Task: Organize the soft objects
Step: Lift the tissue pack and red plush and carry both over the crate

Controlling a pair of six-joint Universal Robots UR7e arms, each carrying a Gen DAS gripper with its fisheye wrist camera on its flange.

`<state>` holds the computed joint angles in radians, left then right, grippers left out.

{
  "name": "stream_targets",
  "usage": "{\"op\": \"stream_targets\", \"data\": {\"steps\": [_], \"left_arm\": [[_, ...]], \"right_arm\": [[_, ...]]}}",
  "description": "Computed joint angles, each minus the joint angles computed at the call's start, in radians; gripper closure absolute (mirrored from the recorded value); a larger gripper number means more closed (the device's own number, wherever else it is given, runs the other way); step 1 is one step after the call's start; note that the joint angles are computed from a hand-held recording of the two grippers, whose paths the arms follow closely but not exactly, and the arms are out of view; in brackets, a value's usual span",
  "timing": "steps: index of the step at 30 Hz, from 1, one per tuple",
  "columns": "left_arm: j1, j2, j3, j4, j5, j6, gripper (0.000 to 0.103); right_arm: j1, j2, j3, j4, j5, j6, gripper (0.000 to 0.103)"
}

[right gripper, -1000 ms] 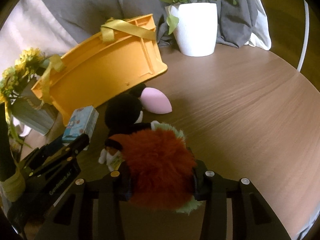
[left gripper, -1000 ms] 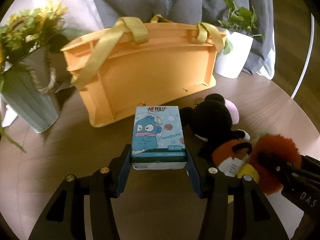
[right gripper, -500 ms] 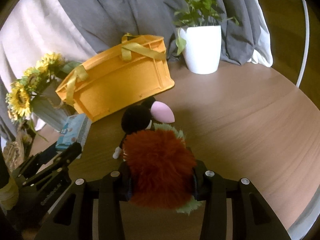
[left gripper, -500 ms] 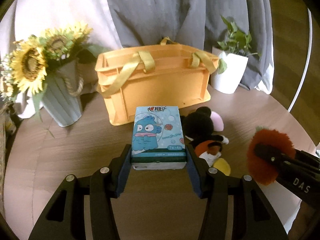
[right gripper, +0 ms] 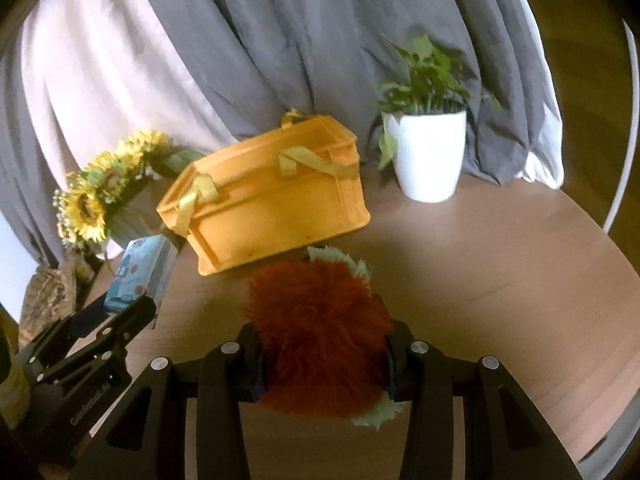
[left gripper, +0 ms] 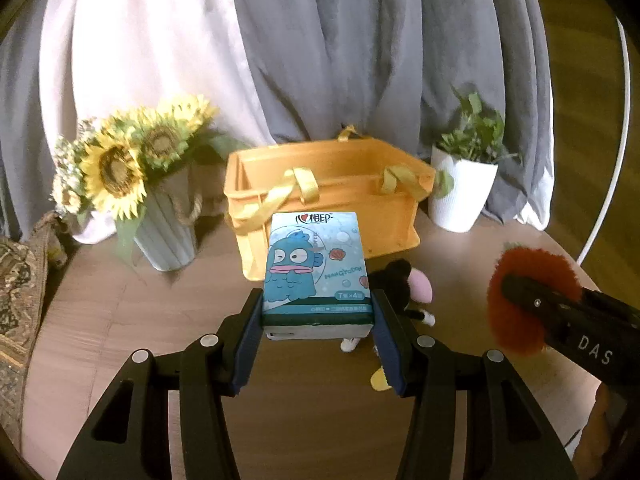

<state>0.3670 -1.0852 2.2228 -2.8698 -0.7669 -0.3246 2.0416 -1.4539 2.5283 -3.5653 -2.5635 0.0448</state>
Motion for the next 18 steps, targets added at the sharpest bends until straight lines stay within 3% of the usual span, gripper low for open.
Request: {"op": "stream_targets", "data": {"steps": [10, 18], "left_arm": [[-0.06, 0.011, -0.024, -0.004, 0.101, -0.079, 0.052], [-0.081, 0.037, -0.049, -0.057, 0.177, -0.071, 0.052]], "right_arm": [[-0.014, -0.08, -0.024, 0.006, 0.108, -0.138, 0.06], [-0.031, -0.113, -0.054, -0.01, 0.189, -0.24, 0.06]]}}
